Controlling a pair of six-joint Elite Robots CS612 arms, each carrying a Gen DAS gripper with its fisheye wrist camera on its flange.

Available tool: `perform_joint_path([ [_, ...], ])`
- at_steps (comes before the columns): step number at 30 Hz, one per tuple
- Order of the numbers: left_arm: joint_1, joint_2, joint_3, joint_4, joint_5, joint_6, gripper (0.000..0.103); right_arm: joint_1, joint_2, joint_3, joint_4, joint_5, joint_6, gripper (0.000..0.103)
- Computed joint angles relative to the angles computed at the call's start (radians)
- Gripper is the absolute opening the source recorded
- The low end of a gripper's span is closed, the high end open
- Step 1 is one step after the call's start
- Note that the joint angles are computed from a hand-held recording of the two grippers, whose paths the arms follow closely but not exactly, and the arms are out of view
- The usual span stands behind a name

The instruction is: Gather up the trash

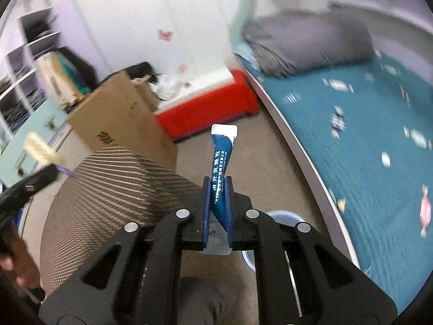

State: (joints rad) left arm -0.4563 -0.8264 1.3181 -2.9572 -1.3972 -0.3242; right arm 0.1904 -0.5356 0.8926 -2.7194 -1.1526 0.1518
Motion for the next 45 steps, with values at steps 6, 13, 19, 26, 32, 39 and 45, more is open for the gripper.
perform_joint_path([
  [6, -0.012, 0.085, -0.126, 0.104, -0.047, -0.015, 0.0, -0.022, 0.127, -0.14, 0.181, 0.027, 0.085, 0.01],
  [13, -0.012, 0.197, -0.288, 0.289, -0.093, 0.002, 0.0, -0.025, 0.308, -0.379, 0.42, 0.07, 0.137, 0.013],
  [19, -0.004, 0.286, -0.43, 0.444, -0.128, 0.01, 0.0, -0.04, 0.387, -0.468, 0.471, 0.085, 0.267, 0.074],
  [26, -0.005, 0.401, -0.63, 0.649, -0.128, 0.015, 0.001, -0.06, 0.264, -0.248, 0.291, -0.013, 0.318, 0.086],
  [32, -0.008, 0.531, -0.855, 0.864, -0.146, 0.037, 0.001, -0.079, 0.177, -0.101, 0.118, -0.037, 0.345, 0.09],
  [39, -0.001, 0.678, -1.126, 1.1, -0.165, 0.019, 0.079, -0.087, 0.12, -0.007, 0.015, -0.029, 0.36, 0.094],
  [45, -0.001, 0.605, -1.008, 1.028, -0.118, -0.064, 0.095, -0.082, 0.099, 0.02, -0.015, -0.026, 0.387, 0.097],
])
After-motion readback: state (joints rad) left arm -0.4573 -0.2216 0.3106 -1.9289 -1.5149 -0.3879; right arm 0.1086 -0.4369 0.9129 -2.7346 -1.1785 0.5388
